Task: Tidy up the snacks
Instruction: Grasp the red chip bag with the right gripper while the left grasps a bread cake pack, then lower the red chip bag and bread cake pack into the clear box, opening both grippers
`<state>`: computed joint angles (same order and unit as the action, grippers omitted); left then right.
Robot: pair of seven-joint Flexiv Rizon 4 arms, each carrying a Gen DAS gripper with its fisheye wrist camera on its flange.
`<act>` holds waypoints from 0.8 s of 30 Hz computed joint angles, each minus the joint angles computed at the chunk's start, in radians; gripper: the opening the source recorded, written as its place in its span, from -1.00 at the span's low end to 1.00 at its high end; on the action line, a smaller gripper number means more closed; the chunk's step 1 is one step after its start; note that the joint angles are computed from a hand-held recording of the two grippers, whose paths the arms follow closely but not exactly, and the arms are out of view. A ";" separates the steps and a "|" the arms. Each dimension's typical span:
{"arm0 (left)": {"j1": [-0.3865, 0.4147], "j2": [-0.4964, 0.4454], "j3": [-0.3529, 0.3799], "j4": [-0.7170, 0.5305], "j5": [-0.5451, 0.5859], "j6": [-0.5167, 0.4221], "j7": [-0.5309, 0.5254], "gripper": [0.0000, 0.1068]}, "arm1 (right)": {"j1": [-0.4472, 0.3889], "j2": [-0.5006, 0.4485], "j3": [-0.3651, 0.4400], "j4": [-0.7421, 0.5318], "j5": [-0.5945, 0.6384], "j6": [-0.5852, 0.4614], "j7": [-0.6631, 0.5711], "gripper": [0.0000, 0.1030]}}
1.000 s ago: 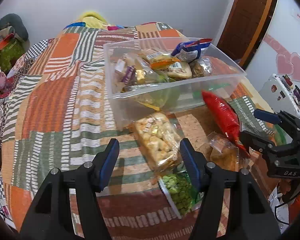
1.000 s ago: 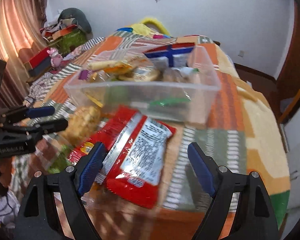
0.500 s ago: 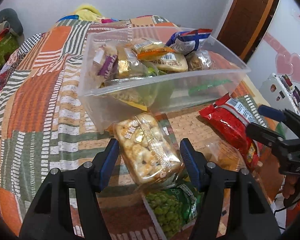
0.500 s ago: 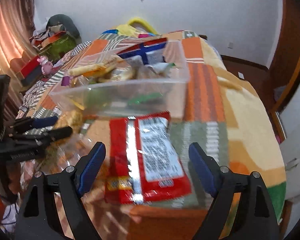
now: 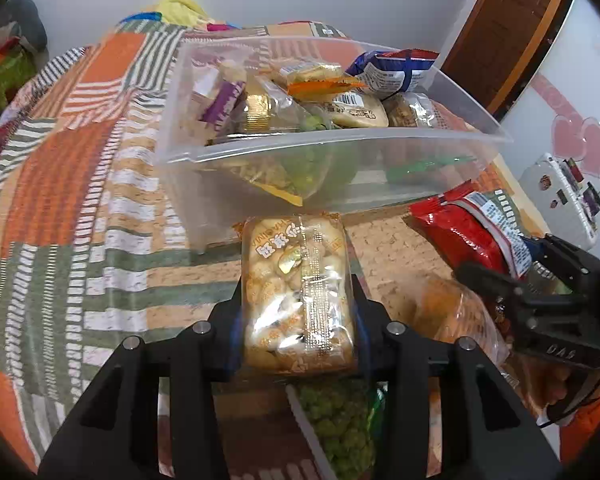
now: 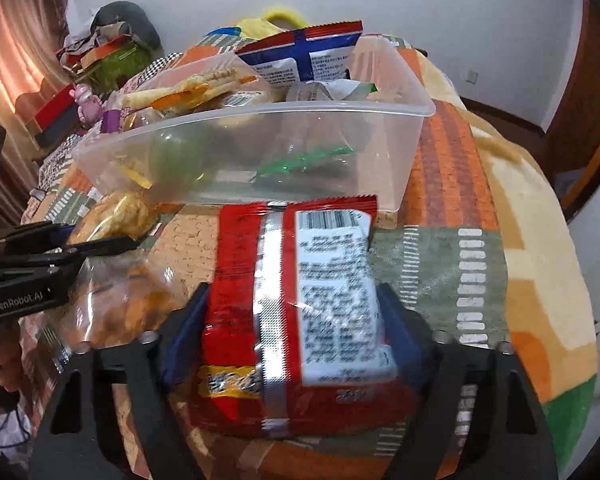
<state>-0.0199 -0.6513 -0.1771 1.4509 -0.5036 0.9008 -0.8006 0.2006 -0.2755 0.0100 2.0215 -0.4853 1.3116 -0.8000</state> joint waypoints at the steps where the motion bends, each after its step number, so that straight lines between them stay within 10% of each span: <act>1: 0.002 0.009 -0.002 0.014 -0.002 0.015 0.010 -0.18 | -0.002 0.004 0.003 0.002 0.005 0.004 -0.002 0.23; 24: 0.017 0.088 -0.048 0.003 -0.199 0.090 0.137 -0.18 | -0.046 0.072 -0.121 -0.002 -0.511 0.223 0.398 0.22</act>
<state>-0.0029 -0.5631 -0.2251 1.4541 -0.7023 0.9904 -0.6640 0.1547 -0.2039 -0.1113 2.0190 -0.9961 1.5346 -0.4020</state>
